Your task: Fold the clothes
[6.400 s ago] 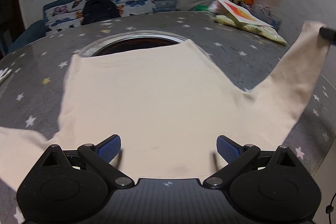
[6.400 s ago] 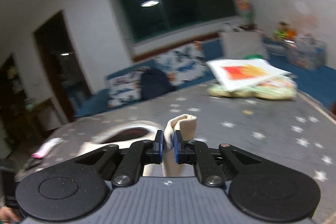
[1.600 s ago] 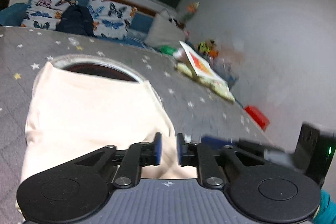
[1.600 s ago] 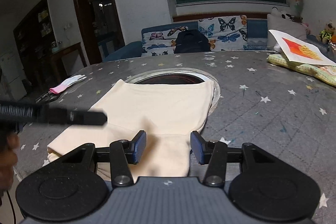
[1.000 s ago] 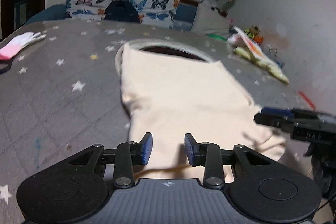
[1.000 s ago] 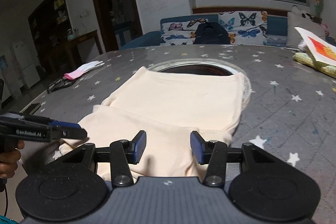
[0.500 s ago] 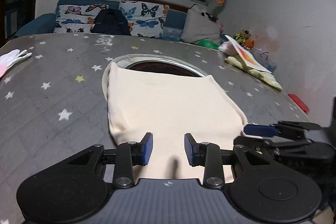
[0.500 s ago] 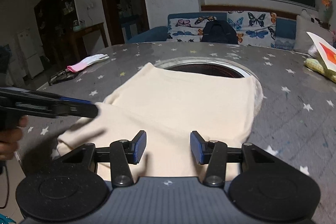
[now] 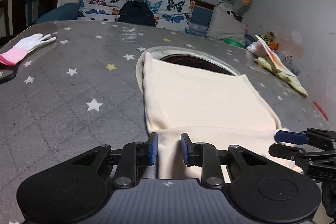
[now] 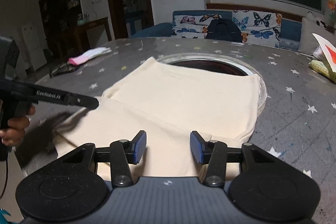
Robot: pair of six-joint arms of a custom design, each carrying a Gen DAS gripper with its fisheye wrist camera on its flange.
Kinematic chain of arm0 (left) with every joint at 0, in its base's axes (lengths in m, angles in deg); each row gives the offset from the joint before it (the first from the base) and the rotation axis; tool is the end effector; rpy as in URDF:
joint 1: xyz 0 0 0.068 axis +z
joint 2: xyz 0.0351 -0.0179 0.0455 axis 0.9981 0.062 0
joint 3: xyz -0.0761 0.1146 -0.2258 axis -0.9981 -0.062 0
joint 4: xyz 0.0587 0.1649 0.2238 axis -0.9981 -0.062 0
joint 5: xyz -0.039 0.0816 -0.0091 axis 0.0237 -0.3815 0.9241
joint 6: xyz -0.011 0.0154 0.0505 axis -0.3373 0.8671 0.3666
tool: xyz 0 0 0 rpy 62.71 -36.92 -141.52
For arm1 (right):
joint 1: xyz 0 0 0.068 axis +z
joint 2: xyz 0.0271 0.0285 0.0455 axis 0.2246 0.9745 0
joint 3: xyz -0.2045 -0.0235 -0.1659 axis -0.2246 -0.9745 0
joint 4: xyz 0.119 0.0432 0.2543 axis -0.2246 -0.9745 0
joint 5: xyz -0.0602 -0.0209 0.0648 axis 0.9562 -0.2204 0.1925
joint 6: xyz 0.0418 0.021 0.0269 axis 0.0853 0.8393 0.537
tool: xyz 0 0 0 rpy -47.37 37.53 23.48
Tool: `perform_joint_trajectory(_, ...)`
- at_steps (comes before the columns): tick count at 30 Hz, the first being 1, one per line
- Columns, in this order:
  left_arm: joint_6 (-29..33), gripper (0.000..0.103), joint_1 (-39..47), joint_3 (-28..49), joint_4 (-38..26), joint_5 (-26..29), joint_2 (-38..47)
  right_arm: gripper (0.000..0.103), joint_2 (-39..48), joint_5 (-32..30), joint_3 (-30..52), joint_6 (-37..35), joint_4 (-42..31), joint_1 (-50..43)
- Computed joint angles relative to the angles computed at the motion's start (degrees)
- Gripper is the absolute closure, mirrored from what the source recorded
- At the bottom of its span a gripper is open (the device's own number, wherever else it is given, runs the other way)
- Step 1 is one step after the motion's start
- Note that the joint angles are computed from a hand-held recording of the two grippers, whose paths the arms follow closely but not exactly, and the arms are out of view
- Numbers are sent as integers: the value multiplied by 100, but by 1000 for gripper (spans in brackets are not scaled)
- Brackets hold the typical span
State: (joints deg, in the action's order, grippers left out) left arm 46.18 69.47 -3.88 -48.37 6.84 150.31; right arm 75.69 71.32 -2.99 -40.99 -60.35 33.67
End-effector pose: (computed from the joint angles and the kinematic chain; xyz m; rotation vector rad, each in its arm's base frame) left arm 0.3109 -0.1096 0.1617 0.6050 2.2745 -0.5970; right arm 0.1594 0.0507 0.1395 0.0937 2.2078 0.0964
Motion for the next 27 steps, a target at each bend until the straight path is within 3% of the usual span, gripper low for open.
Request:
perform_joint_trajectory(9,555,76,-209,-489,-103,198,-926,56,-819,454,13,226,-929,656)
perform_joint_trajectory(14,958,76,-426,-615,-464,181,-991,56,-884,686,-78,386,-1218,1052)
perform_joint_trajectory(19,1321,69,-381,-900,-582,243,-1361,56,-1198,1072,-24,544,-1729,1551)
perform_joint_trajectory(27,2679,62,-24,-1459,-1065,491,-2356,50,-1810,1755,261,1020,-3051,2483)
